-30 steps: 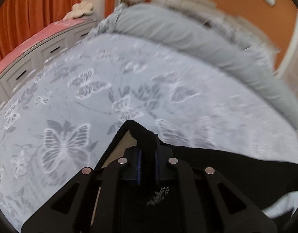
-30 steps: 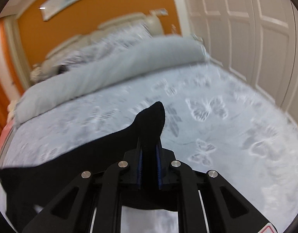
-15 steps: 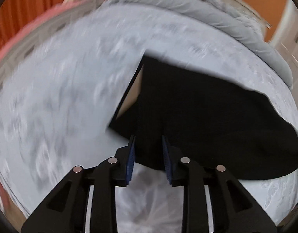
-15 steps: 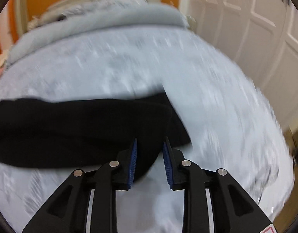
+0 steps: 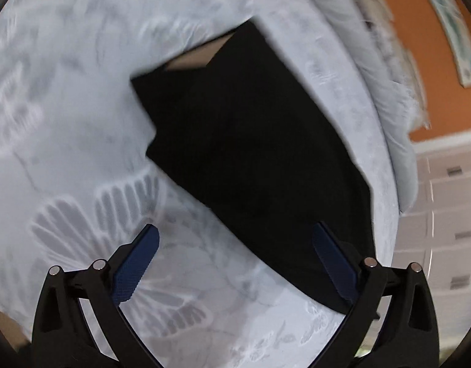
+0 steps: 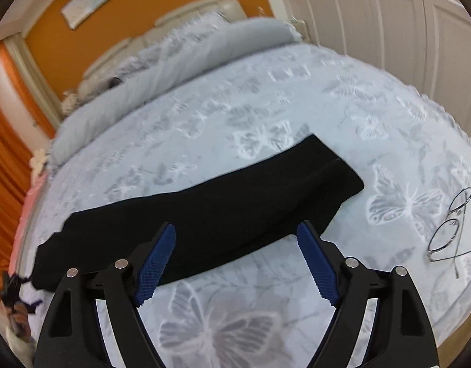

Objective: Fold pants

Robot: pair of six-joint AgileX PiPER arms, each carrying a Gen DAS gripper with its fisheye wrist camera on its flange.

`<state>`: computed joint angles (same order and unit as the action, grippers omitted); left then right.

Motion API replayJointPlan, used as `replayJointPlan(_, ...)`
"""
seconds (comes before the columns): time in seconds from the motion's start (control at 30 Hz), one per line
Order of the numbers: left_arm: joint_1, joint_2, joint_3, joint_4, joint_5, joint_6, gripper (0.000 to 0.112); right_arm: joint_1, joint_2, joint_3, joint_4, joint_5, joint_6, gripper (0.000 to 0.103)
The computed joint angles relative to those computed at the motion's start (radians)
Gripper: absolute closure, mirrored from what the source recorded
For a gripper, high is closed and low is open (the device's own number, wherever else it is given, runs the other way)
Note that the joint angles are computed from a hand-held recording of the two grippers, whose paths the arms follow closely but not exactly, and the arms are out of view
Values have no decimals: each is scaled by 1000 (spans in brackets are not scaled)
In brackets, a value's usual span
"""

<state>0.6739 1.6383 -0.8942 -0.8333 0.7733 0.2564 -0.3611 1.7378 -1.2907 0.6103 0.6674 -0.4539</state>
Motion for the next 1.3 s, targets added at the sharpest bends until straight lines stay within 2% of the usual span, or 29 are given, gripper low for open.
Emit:
replayJointPlan(0.03, -6, 32, -8, -25, -6, 7, 31, 15, 33, -27, -47, -4, 72, 23)
replayJointPlan(0.07, -15, 46, -19, -13, -16, -18, 33, 19, 71, -54, -73, 1, 133, 23)
replayJointPlan(0.1, -23, 46, -23, -7, -36, -28, 41, 20, 131, -101, -101, 15, 216, 23)
replayJointPlan(0.13, -34, 37, -38, 11, -55, -27, 69, 23, 162, -114, -117, 13, 263, 23)
replayJointPlan(0.17, -35, 36, -44, 9, -54, -4, 84, 21, 198, -138, -129, 17, 308, 24)
replayJointPlan(0.2, -32, 41, -56, 6, -44, 8, 88, 16, 240, -162, -118, 5, 334, 29)
replayJointPlan(0.23, -19, 48, -60, -34, -33, 38, 93, 14, 264, -174, -91, -16, 320, 42)
replayJointPlan(0.27, -17, 57, -64, -47, -30, 47, 96, 12, 287, -192, -50, -24, 271, 98)
replayJointPlan(0.3, -14, 68, -77, -57, -25, 54, 99, 10, 306, -212, 17, -26, 189, 99)
replayJointPlan(0.37, 3, 62, -67, -109, -23, 114, 101, -8, 242, -167, 217, -84, -5, 99)
replayJointPlan(0.43, 18, 19, -51, -154, -23, 192, 101, -35, 126, -139, 405, -64, -202, 100)
replayJointPlan(0.47, 6, 1, -58, -145, -32, 205, 101, -42, 70, -110, 452, -67, -282, 100)
replayJointPlan(0.5, -10, -9, -63, -120, -46, 199, 101, -34, 41, -90, 460, -104, -323, 100)
replayJointPlan(0.57, -52, -8, -79, -19, -90, 136, 101, -43, 102, -99, 374, -121, -285, 100)
replayJointPlan(0.67, -66, 62, -124, 53, -67, 56, 100, -72, 356, -214, 133, -64, -33, 97)
replayJointPlan(0.7, -61, 80, -135, 52, -56, 46, 97, -73, 388, -219, 100, -50, 0, 96)
replayJointPlan(0.73, -46, 91, -137, 24, -41, 62, 96, -75, 380, -212, 107, -64, -8, 94)
replayJointPlan(0.77, -36, 92, -135, 4, -32, 78, 95, -72, 362, -215, 75, -59, 17, 79)
replayJointPlan(0.8, -22, 86, -126, -19, -22, 98, 91, -70, 327, -193, 73, -84, 29, 64)
replayJointPlan(0.87, 2, 56, -101, -46, -24, 133, 76, -83, 258, -129, 177, -119, -48, 46)
replayJointPlan(0.9, 11, 36, -92, -58, -36, 137, 59, -85, 219, -88, 204, -140, -71, 46)
replayJointPlan(0.93, 29, 27, -79, -102, -30, 177, 47, -78, 193, -61, 191, -155, -59, 46)
replayJointPlan(1.03, 113, -2, -18, -283, 62, 348, 36, -30, 91, 9, 14, -178, 98, 46)
replayJointPlan(1.07, 126, 2, -15, -326, 91, 386, 33, -7, 64, 12, -50, -162, 159, 46)
replayJointPlan(1.13, 126, 26, -25, -349, 109, 398, 26, 61, -14, 48, -141, -150, 248, 41)
replayJointPlan(1.2, 130, 64, -38, -365, 135, 392, 26, 120, -85, 107, -127, -168, 236, 35)
replayJointPlan(1.23, 129, 96, -49, -387, 152, 389, 29, 150, -107, 122, -131, -168, 240, 35)
replayJointPlan(1.27, 123, 113, -58, -392, 149, 377, 37, 196, -120, 129, -160, -175, 273, 35)
replayJointPlan(1.3, 114, 121, -67, -395, 138, 373, 73, 248, -131, 138, -193, -185, 312, 34)
